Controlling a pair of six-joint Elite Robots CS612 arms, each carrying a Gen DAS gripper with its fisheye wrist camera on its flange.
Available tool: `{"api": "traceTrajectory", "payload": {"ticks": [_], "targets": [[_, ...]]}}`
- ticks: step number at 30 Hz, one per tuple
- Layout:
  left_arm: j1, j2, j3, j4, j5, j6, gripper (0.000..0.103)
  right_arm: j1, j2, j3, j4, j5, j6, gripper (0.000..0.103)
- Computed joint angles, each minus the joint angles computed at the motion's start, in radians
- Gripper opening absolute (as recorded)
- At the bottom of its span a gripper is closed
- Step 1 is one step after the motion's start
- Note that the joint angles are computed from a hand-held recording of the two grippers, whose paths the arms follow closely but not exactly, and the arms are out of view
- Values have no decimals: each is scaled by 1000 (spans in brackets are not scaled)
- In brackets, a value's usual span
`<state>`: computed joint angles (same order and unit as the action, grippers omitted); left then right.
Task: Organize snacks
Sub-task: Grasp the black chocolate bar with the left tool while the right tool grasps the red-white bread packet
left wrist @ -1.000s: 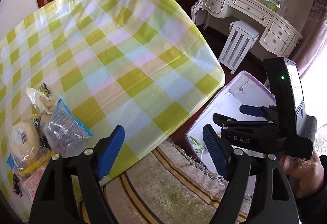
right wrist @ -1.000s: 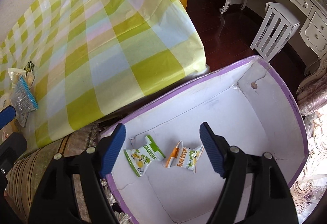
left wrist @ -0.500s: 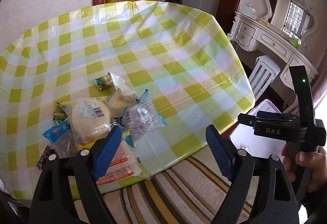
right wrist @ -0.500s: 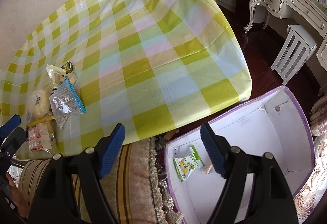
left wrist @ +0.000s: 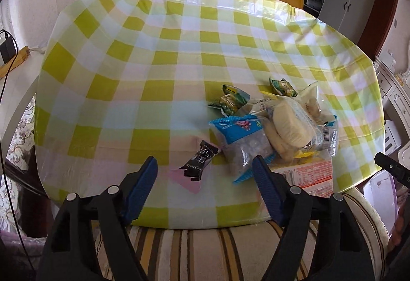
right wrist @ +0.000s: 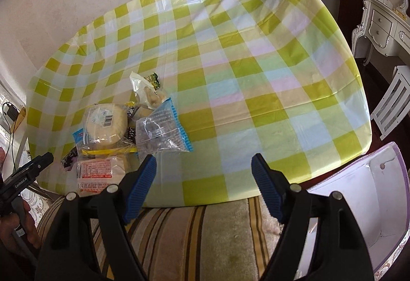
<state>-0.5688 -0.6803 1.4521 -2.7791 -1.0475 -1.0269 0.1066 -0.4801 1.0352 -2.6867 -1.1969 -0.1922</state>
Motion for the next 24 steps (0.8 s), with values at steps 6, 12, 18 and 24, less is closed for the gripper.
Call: {"api": "traceTrajectory", "payload": {"ticks": [6,12,18,24], "targets": [[17,2,3,20,-46,1,71,28,-11,14,36,34,-146,77],[33,20,-28,47,-102,49,68,70,-36,54,52,3,-452,81],[41,39,-65,89,-122,99,65,94,-39,58,69,-17,-674,81],[45,51,-87,115,-117,121,65,112,-13,-4,162,-14,-814,81]]}}
